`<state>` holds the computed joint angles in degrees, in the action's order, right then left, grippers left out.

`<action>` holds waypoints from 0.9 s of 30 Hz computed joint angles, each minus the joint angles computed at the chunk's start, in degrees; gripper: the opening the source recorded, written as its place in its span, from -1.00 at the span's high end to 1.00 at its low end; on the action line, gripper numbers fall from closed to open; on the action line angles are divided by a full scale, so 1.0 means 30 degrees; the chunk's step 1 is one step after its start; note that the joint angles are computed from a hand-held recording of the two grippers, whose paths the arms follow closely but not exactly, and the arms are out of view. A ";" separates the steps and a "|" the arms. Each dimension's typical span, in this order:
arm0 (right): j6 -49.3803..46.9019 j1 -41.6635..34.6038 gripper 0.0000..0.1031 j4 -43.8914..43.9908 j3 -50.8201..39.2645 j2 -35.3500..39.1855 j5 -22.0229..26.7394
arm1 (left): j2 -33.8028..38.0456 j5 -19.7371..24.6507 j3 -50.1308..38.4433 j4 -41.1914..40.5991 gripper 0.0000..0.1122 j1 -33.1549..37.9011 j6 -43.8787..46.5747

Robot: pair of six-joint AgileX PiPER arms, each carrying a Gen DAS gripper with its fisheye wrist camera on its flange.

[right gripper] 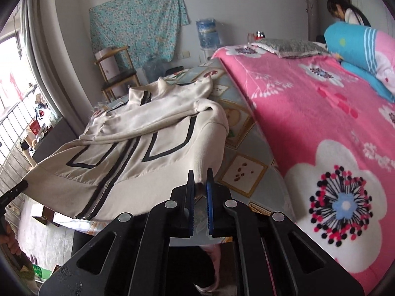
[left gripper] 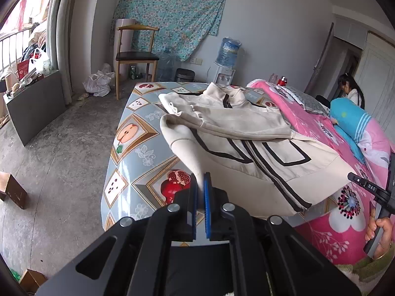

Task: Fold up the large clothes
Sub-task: 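Lift the hem with both grippers and fold it toward the collar, then lay the hem over the folded sleeves and open both grippers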

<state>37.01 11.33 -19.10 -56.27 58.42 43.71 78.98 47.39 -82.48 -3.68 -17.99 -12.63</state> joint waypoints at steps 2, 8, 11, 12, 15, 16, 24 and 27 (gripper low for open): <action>-0.0261 -0.0022 0.85 0.0282 0.0102 -0.0527 0.0461 | -0.0578 0.0394 0.0387 0.0122 0.92 -0.0162 -0.0032; 0.0287 0.0884 0.85 0.0553 0.0926 -0.1740 0.2273 | -0.2318 0.1263 0.2271 0.0479 0.92 -0.0636 -0.0924; 0.0368 0.0652 0.85 0.0675 0.1223 -0.1278 0.1956 | -0.1978 0.0852 0.2505 0.0300 0.92 -0.0630 -0.1052; 0.0588 0.0755 0.85 0.0525 0.1264 -0.1191 0.1809 | -0.1712 0.0798 0.2259 0.0065 0.92 -0.0510 -0.0882; 0.0381 0.0703 0.85 -0.0177 0.0320 -0.0116 0.1192 | -0.0658 0.0492 0.1042 -0.0232 0.92 -0.0138 -0.0158; 0.0473 0.0799 0.85 -0.0582 0.0067 0.0162 0.1034 | -0.0208 0.0462 0.0522 -0.0520 0.92 0.0187 0.0319; -0.5041 -0.2501 0.84 0.2701 -0.4901 0.5741 -0.0804 | 0.6369 0.2777 -0.7122 -0.3304 0.92 0.2760 0.2390; -0.7640 -0.3905 0.83 0.5526 -0.7613 0.8826 -0.0625 | 0.9959 0.5037 -1.1476 -0.3598 0.90 0.3341 0.2198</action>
